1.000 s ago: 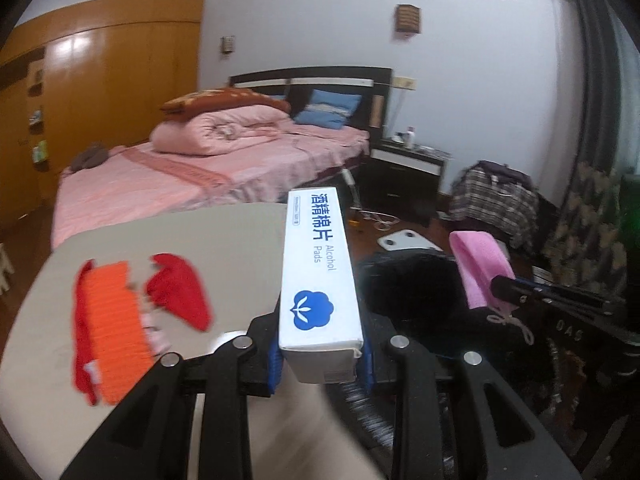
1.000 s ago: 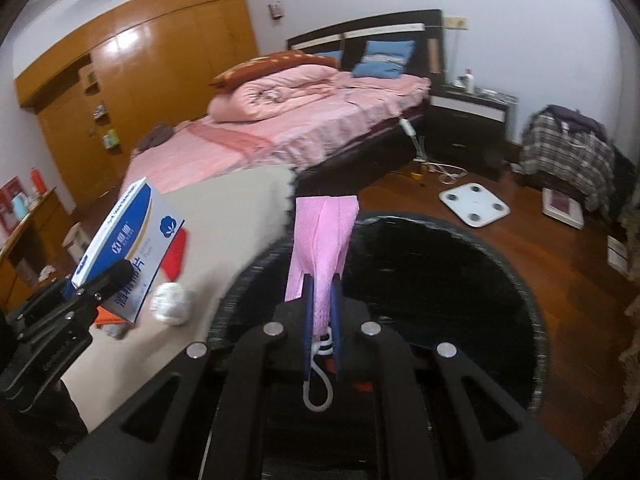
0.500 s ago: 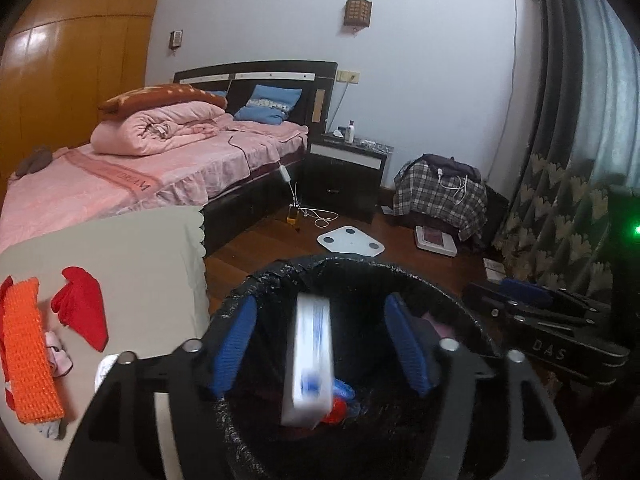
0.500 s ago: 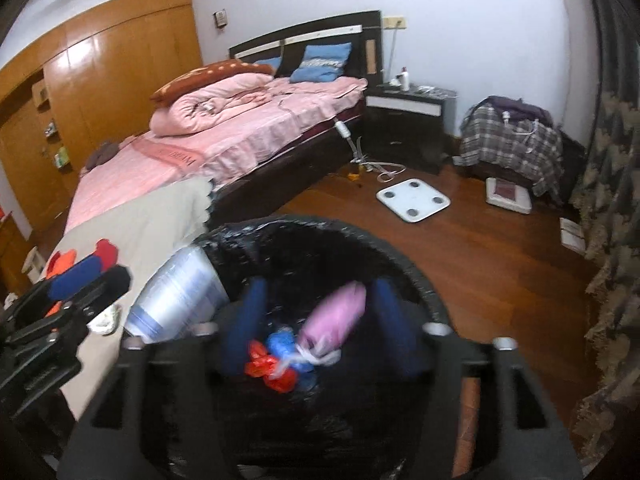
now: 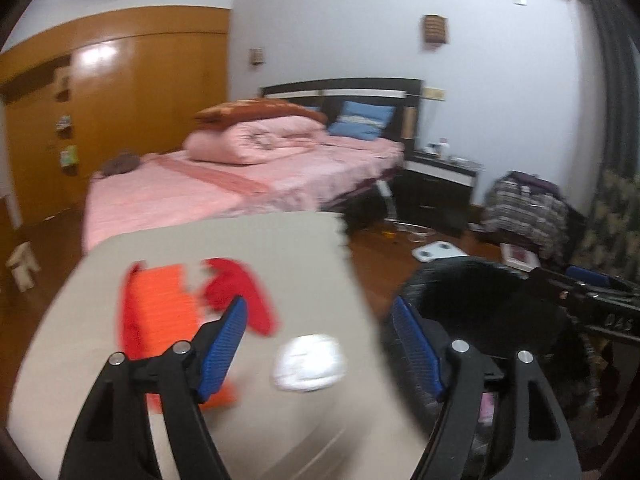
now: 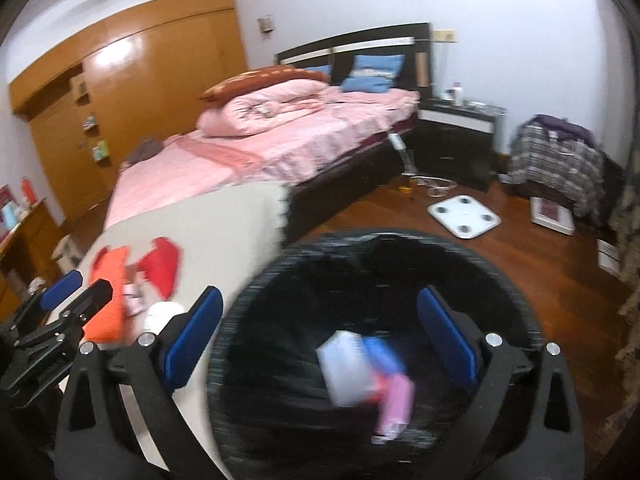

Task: Collect trash

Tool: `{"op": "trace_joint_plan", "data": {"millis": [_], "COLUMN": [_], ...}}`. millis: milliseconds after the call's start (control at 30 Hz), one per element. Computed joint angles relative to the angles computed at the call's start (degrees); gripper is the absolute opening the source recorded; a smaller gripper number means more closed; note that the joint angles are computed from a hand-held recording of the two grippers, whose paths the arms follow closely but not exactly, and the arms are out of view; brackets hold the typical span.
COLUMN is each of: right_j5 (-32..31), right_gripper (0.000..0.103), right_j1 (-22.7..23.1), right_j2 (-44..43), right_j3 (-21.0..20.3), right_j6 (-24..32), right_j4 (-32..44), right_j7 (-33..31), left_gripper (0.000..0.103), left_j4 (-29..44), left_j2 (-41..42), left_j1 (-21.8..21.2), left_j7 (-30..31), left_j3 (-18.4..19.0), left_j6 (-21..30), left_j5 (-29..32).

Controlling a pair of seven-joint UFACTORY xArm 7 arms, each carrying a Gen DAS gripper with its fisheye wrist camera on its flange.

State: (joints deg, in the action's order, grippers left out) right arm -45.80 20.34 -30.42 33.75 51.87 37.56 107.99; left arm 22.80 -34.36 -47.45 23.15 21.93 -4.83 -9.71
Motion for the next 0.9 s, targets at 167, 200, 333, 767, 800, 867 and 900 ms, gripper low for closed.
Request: {"op": "trace_joint_plan", "data": {"millis": [167,200,333,767,800,867,900], "right_j5": [-9.4,-11.6,-18.8,-22.2,-21.9,-20.6,-20.3], "right_gripper": [0.095,0.095,0.095,0.09,0.088,0.084,0.083], "right_j1": [-2.4,-2.5,-1.0,6.7,7.1,7.9,8.5], "right_j2": [12.3,15.2,25.2,41.0,41.5,42.5,42.9], "right_j3": [1.2,1.2,0.1,-9.4,-10.3,-11.8,-12.5], "right_j6": [-4.1,-4.7,-6.0,-8.6,-9.0,-9.8,-10.0], "right_j4": [9.0,11.0,18.1,27.9,28.0,28.4,28.4], "right_j7": [1.7,2.3,2.7,-0.3,-0.6,-1.7,-1.9], "left_gripper": [0.074,0.074,0.074,0.074,0.074,0.074,0.074], "left_j4": [-0.7,-0.7,-0.2,2.1,2.3,2.7,2.7], "left_j2": [-0.1,0.0,1.5,7.2,7.5,8.1,8.4], "left_j1": [8.4,9.5,12.7,11.0,10.5,9.3,9.0], "left_j7": [1.1,1.4,2.6,4.0,4.0,4.0,3.9], "left_j3": [0.9,1.1,3.1,11.5,12.1,13.5,13.9], "left_j6": [-0.4,-0.5,-1.1,-2.9,-3.0,-3.1,-3.3], "left_j5": [1.1,1.3,1.9,1.5,1.5,1.6,1.6]}}
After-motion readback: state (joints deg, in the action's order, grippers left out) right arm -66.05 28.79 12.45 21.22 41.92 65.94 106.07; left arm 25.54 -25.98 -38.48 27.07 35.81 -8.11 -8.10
